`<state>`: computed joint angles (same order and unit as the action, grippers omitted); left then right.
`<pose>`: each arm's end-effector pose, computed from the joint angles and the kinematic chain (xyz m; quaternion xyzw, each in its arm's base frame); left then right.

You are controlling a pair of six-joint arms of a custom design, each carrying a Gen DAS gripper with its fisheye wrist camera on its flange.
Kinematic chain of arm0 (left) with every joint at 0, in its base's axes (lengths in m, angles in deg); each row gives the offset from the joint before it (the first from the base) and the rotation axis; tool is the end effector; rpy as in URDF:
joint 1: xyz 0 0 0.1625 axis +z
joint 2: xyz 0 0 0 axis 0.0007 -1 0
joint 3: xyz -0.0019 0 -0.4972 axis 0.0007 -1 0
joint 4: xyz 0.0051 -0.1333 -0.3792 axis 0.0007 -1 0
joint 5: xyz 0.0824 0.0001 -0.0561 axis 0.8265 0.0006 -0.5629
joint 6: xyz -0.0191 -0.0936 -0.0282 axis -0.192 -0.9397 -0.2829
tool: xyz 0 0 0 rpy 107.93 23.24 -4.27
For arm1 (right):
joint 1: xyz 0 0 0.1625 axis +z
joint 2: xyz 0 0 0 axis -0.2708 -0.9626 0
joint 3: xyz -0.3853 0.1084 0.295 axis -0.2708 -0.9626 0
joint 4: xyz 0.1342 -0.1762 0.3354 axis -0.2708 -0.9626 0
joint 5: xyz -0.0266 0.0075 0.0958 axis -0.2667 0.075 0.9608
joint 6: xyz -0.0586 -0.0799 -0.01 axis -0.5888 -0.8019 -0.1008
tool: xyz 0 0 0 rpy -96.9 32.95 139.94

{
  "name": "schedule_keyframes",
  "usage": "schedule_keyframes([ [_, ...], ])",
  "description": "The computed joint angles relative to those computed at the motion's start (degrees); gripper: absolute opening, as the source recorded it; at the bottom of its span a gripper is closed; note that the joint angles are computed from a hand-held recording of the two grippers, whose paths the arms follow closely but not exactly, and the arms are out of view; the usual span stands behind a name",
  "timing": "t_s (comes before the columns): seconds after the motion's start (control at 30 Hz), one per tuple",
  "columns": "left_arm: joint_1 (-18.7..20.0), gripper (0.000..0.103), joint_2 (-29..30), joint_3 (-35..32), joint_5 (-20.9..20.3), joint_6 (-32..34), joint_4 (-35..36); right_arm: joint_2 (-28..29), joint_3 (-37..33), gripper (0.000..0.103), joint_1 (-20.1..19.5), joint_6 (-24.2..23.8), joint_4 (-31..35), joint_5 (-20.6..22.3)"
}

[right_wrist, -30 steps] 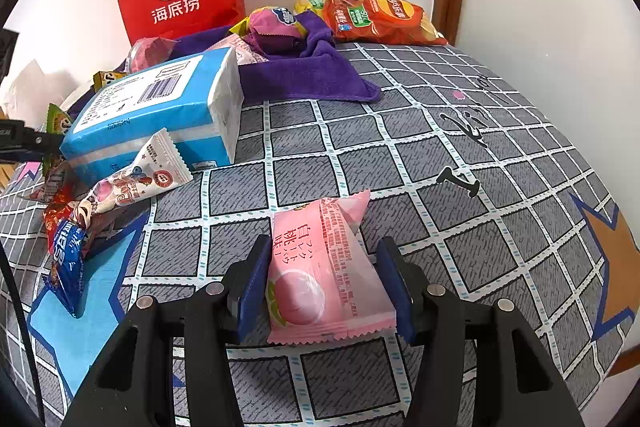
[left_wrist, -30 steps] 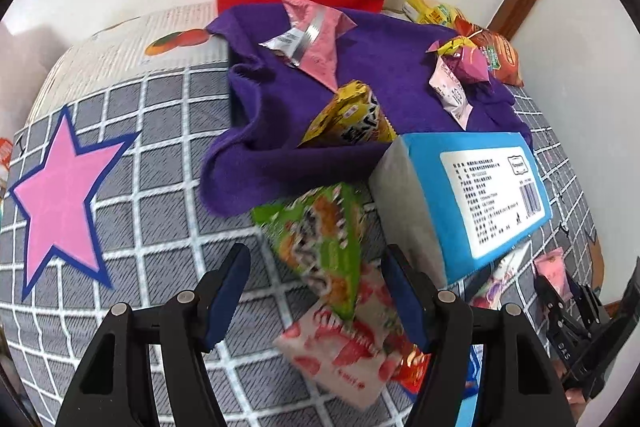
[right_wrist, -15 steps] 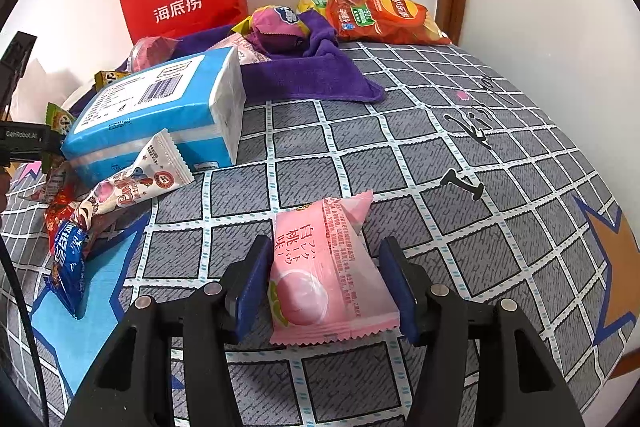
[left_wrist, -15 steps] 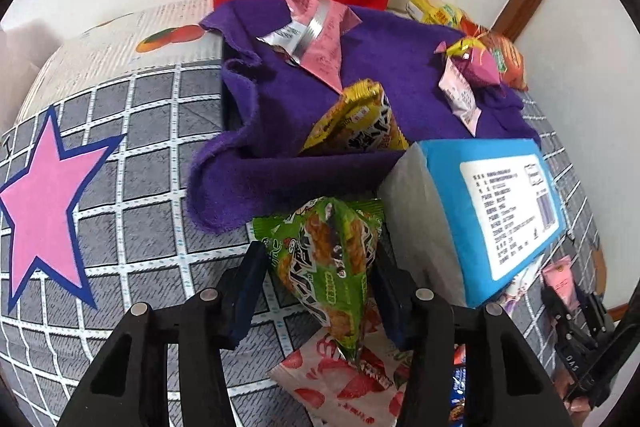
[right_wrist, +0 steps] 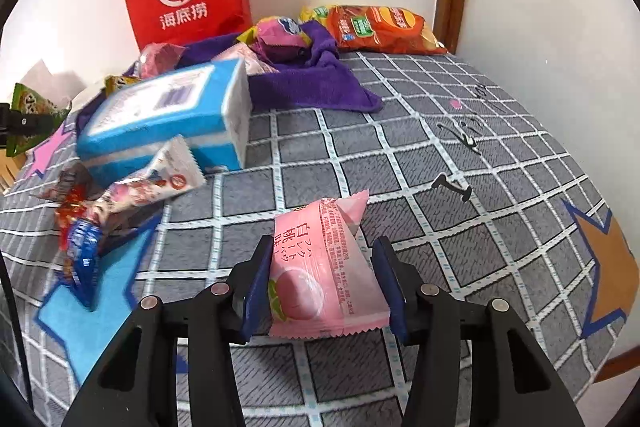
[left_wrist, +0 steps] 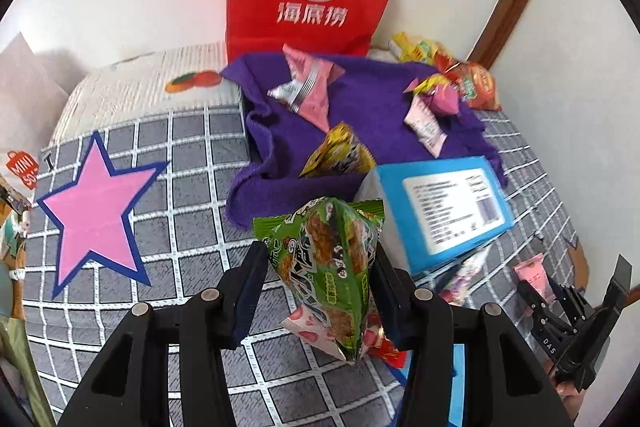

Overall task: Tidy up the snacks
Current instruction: 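Carry the pink packet and green bag over the purple towel with both tools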

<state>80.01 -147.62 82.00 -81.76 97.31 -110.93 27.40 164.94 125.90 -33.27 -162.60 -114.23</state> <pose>0.0501 -0.7586 0.3980 0.1705 0.9215 -0.2383 0.2548 0.3042 -0.6472 -0.1058 0.1206 -0.8581 0.3621 0.3433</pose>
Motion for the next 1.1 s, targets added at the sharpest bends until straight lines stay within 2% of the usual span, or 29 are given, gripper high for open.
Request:
schedule_keyframes([
  [0.2,-1.2,0.048,-0.7,-1.5,-1.9,-0.6,0.4,-2.5,-0.4,0.049,2.9,-3.4,-1.0,-0.5],
  [0.43,-2.7,0.048,0.9,-6.1,-2.6,-0.6,0.8,-5.3,-5.9,0.049,4.0,-2.1,6.7,2.2],
  [0.53,-3.2,0.048,2.2,-8.8,-2.4,-0.7,1.2,-5.0,-11.3,0.049,4.3,-1.8,12.0,2.6],
  [0.73,-3.8,0.048,5.7,-14.7,-2.0,-1.7,2.1,-2.9,-23.2,0.049,4.0,-1.6,22.9,8.0],
  [1.0,-3.7,0.048,11.1,-23.1,-1.4,-3.1,4.3,5.3,-46.3,0.049,3.2,0.2,43.1,11.9],
  [1.1,-3.6,0.048,12.7,-25.4,-1.2,-3.1,4.0,7.7,-52.4,0.049,2.7,0.9,48.3,14.1],
])
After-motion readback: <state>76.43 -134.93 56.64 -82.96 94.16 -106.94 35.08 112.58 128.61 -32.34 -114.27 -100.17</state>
